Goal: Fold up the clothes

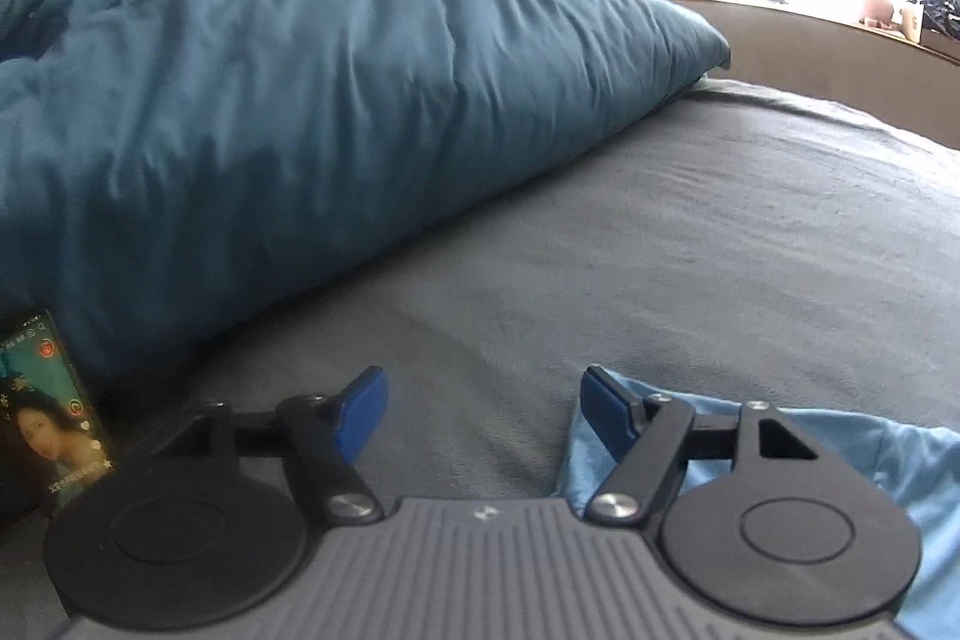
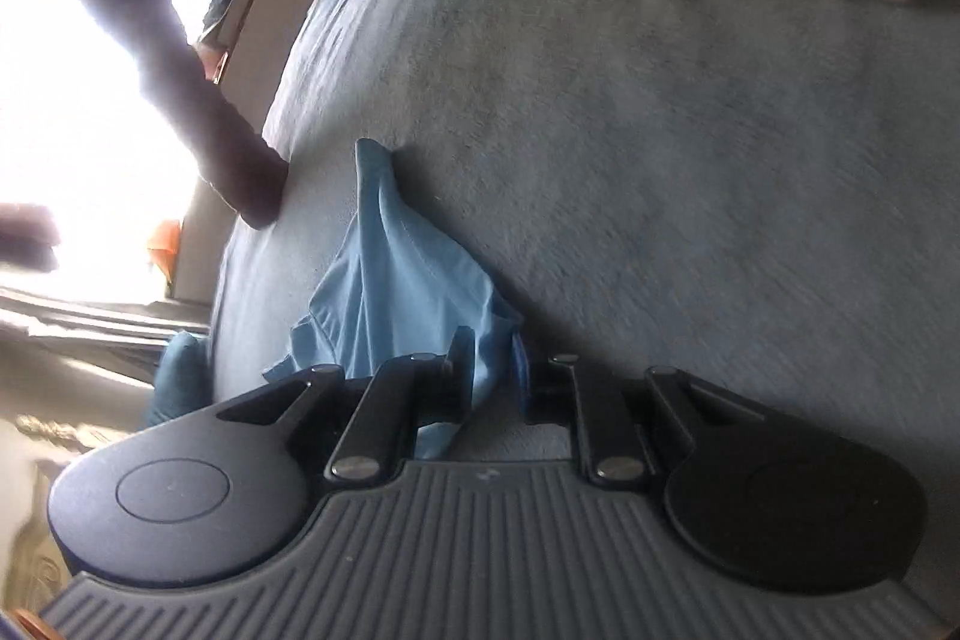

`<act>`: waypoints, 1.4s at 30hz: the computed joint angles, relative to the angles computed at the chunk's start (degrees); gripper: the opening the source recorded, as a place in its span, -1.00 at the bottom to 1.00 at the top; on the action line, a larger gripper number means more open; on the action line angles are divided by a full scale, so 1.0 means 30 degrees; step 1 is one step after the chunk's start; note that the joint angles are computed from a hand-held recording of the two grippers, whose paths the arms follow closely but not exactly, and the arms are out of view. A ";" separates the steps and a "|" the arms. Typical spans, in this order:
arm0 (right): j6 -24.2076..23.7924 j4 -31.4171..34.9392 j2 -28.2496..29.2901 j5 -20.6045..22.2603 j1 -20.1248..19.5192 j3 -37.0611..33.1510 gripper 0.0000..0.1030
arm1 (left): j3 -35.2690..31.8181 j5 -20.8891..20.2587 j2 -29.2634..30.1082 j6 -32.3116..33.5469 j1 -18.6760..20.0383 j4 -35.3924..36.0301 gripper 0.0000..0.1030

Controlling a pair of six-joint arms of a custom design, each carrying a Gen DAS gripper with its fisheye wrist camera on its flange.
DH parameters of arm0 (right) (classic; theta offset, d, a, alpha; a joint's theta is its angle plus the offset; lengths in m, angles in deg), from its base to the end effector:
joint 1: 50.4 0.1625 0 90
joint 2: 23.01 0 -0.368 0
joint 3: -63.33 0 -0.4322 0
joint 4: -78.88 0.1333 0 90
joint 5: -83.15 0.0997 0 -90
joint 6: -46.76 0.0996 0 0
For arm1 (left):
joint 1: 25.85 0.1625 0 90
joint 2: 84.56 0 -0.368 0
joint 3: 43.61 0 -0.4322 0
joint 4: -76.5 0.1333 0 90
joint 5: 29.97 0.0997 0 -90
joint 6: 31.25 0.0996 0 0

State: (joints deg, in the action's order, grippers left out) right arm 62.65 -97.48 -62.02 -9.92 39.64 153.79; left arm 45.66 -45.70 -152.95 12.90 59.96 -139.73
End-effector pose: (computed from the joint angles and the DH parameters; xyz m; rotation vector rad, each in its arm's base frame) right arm 0.1285 -0.6939 0.0316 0.4336 2.9335 -0.9344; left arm 0.1892 -0.5543 0.4539 -0.5657 1.5024 -1.1092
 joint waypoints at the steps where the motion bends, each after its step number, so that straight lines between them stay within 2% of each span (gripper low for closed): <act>1: -0.0386 0.0085 0.0192 -0.0582 0.0161 -0.0229 -0.79 | -0.0179 -0.0002 0.0220 0.0050 0.0039 0.0016 0.40; 2: -0.0767 0.0157 0.0387 -0.1156 0.0318 -0.0457 -0.86 | -0.0356 -0.0007 0.0432 0.0095 0.0081 0.0031 0.40; 6: -0.1564 -0.0850 0.0672 -0.1840 0.0587 -0.0345 -0.93 | -0.0591 -0.0085 0.0941 -0.0064 0.0286 0.0080 0.40; 11: -0.0257 -0.3869 0.0143 -0.3021 0.1117 0.1375 -0.94 | -0.0864 -0.0410 0.1299 0.0319 0.0594 -0.0255 0.40; 16: 0.0219 -0.3476 0.0074 -0.3780 0.1186 0.1830 -0.89 | -0.0696 -0.0119 0.1300 -0.0842 0.0846 0.0509 0.40; 18: 0.0912 -0.3861 -0.0055 -0.4024 0.1169 0.2097 -0.89 | -0.0516 -0.0126 0.1206 -0.1397 0.0929 0.0924 0.40; 20: 0.1185 -0.4366 -0.0112 -0.5349 0.1456 0.2143 -0.86 | -0.0657 -0.0205 0.1315 -0.1022 0.1043 0.0728 0.40; 22: 0.0478 -0.5862 0.0089 -0.7192 0.1900 0.2018 -0.75 | -0.0768 -0.0226 0.1392 -0.0870 0.1135 0.0635 0.40; 23: -0.0195 -0.6443 0.0245 -0.7293 0.1960 0.1784 -0.74 | -0.0898 -0.0175 0.1480 -0.0801 0.1189 0.0603 0.40; 25: -0.1353 -0.5993 0.0324 -0.6073 0.1841 0.1239 -0.74 | -0.1264 -0.0056 0.1726 -0.0701 0.1291 0.0574 0.40; 28: -0.3489 -0.3823 0.1068 -0.4100 0.1895 -0.0364 -0.74 | -0.1613 0.0147 0.2062 -0.0586 0.1357 0.0435 0.40; 29: -0.4433 -0.2588 0.1401 -0.3104 0.1853 -0.1092 -0.74 | -0.1660 0.0201 0.2156 -0.0442 0.1341 0.0327 0.40; 31: -0.5632 -0.0207 0.2338 -0.2010 0.1750 -0.2856 -0.74 | -0.1663 0.0212 0.2232 -0.0061 0.1301 0.0254 0.40; 32: -0.5983 0.0848 0.2904 -0.1986 0.1773 -0.3814 -0.77 | -0.1668 0.0173 0.2241 0.0312 0.1268 0.0026 0.40; 34: -0.6643 0.1074 0.4265 -0.3879 0.1884 -0.5759 -0.82 | -0.1591 0.0048 0.2167 0.1199 0.1208 -0.0596 0.40; 35: -0.6653 0.0244 0.4589 -0.4513 0.1837 -0.6121 -0.88 | -0.1517 -0.0033 0.2094 0.1696 0.1179 -0.0969 0.40; 37: -0.6168 -0.2062 0.4957 -0.6518 0.2003 -0.6437 -0.76 | -0.1328 -0.0194 0.1916 0.2588 0.1125 -0.1618 0.40; 39: -0.6099 -0.3607 0.4338 -0.6687 0.2024 -0.5538 -0.76 | -0.0752 -0.0239 0.1477 0.2653 0.1132 -0.1475 0.40; 42: -0.6460 -0.3393 0.2447 -0.4878 0.2049 -0.3267 -0.76 | 0.0056 -0.0386 0.0705 0.3230 0.1023 -0.1513 0.40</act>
State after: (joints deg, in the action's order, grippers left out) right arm 43.27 -107.66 -54.68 -24.56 45.79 143.99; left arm 45.82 -46.86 -150.83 22.59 63.03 -144.27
